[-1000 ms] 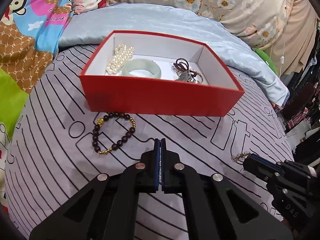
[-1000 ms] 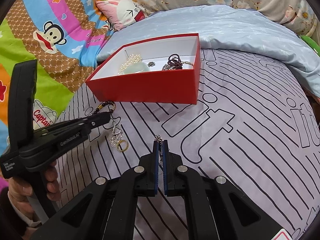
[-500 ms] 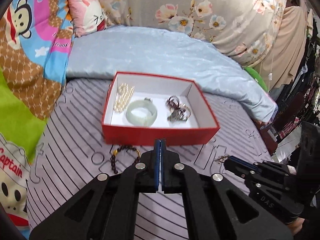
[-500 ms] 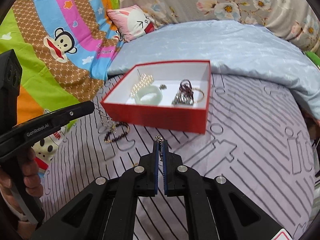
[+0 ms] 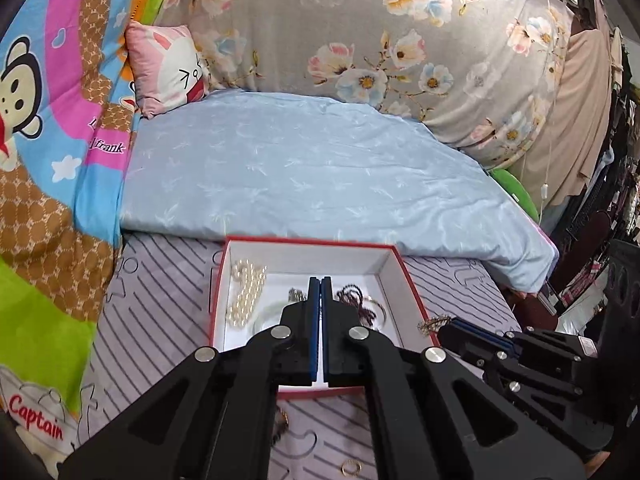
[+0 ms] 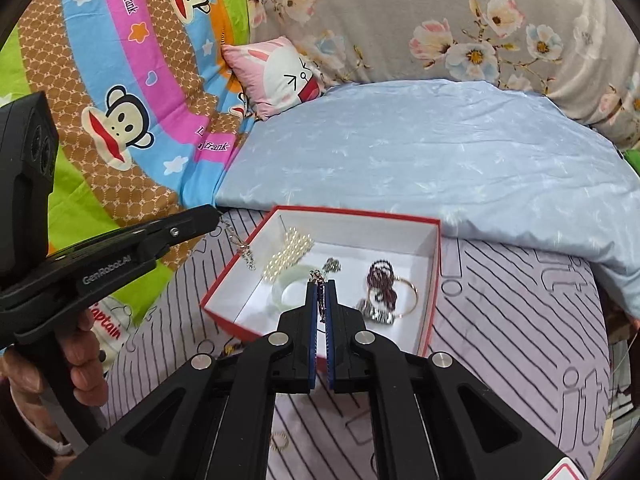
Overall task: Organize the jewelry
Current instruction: 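Carry both silver pendants into the red box and open both tools, then grasp the dark bead bracelet with the left tool while the right approaches the gold ring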
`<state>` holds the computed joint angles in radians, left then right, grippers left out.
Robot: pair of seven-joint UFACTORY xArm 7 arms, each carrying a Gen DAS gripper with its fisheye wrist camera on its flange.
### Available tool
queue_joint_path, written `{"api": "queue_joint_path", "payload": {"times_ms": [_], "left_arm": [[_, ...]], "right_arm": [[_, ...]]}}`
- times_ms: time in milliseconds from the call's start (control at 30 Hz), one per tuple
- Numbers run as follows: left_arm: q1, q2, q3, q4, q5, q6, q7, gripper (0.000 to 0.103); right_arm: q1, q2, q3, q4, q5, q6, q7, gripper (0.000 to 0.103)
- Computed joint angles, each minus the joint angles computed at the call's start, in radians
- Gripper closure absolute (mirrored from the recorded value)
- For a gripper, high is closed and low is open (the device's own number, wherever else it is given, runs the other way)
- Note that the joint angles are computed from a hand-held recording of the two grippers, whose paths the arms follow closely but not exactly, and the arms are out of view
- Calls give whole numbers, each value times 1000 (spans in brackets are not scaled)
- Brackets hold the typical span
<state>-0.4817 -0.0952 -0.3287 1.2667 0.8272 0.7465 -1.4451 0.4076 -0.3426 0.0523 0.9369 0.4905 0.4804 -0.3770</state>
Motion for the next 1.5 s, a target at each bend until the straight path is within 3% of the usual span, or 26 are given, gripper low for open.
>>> {"api": "queue_joint_path", "payload": {"times_ms": [467,833,900,933,967,1200,1500], "left_arm": [[-2,208,136,124,-68,-108,129,103],[-24,254,197,134,-116,-162,156,102],[-28,246,200,129,-110,-155,146,91],[-30,241,200,128,-104,-145,133,79],[-34,227,200,119,-88,-137,114,74],[-25,107,143,43,-28,-52,70,67],[-12,-59,0,-85,-26,185,35,66]], "right_arm": [[-57,286,72,203,-63,-3,48,100],[-91,358,107,241,-87,-38,65,94],[-92,348,107,234,-85,-53,69,85],[-93,340,107,227,-83,-60,68,84],[-93,330,106,218,-84,-67,68,83],[-81,205,74,115,-17,-62,14,83],[-33,-45,28,-122,-14,-35,38,81]]}}
